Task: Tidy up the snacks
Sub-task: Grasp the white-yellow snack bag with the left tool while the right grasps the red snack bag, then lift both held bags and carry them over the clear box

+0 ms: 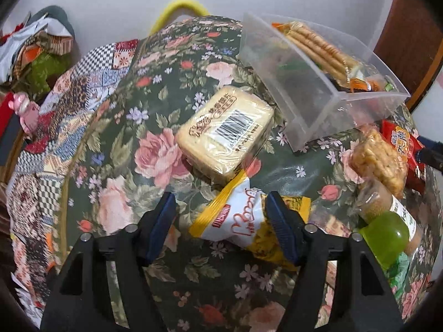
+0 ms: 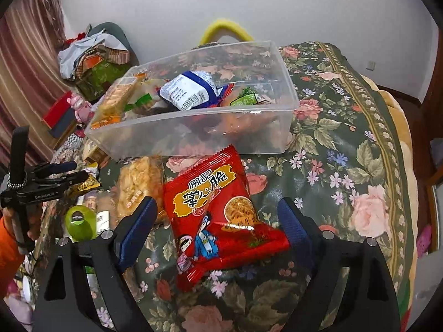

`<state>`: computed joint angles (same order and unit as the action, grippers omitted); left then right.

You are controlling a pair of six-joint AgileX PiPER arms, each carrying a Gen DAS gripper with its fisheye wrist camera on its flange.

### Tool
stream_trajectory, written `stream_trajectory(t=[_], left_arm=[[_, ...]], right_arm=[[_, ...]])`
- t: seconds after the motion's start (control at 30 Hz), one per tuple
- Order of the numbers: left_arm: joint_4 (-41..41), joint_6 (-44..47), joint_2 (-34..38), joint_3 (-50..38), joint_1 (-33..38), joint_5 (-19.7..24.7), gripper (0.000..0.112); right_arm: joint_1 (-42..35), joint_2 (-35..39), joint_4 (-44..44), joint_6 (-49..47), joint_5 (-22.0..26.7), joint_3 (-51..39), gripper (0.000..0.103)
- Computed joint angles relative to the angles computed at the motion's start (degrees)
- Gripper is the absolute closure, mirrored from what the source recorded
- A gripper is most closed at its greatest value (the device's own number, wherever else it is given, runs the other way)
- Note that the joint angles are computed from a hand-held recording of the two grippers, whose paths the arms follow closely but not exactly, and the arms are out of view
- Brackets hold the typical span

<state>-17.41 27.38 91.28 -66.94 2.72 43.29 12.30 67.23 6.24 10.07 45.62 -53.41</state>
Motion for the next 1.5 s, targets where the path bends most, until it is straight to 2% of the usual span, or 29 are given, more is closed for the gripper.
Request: stream_trajectory(t=[0.13, 0.27, 0.47, 0.53, 0.6, 0.77, 0.83, 1.0, 1.07, 1.3, 1.5], left_arm=[[-1.8, 0.9, 1.1, -0.6, 0.4, 0.6, 0.038], [-4.8, 2.6, 1.9, -0.9, 1.4, 2.7, 0.038], [-7.7, 3.7, 2.1, -0.6, 2.7, 4.7, 0.038], [-9.4, 4.9, 2.0, -0.4, 3.4, 5.6, 0.050], [-8.9, 4.8, 1.3, 0.1, 2.9, 5.4, 0.053], [-2.8, 1.9, -3.5, 3.9, -0.5, 1.1, 0.064], [-0.5, 0.4, -5.5, 5.5, -1.5, -0.6, 0.070], [1.7, -1.7, -8.4, 6.5, -2.0, -1.3, 0.079], [1.7, -1.8, -9.1, 5.9, -1.8, -0.4, 0.080], [2.6, -2.9, -11.1, 4.3, -1.8, 1.6, 0.083], [-0.3, -1.0, -12.7, 2.4, -0.6, 4.5, 0.083]], right_arm=[[1.6, 1.6, -2.3, 1.3, -0.2, 0.7, 0.013], [1.0, 2.0, 0.8, -1.7, 0.3, 2.3, 0.013], [6.6, 1.4, -8.1, 6.4, -0.1, 3.1, 0.013], [6.5, 1.6, -8.2, 6.5, -0.2, 2.9, 0.013], [6.7, 1.8, -8.7, 7.6, -0.7, 2.6, 0.019], [5.9, 1.1, -7.6, 7.4, -2.2, 3.1, 0.024], [6.5, 0.5, -8.2, 8.3, -2.6, 3.5, 0.033], [5.6, -1.7, -7.0, 6.9, -2.8, 4.6, 0.039], [5.7, -2.2, -6.6, 7.0, -2.8, 4.6, 0.044], [7.6, -3.9, -8.9, 10.3, -1.6, 4.5, 0.044], [8.1, -6.5, -10.0, 12.0, 0.8, 3.8, 0.044]])
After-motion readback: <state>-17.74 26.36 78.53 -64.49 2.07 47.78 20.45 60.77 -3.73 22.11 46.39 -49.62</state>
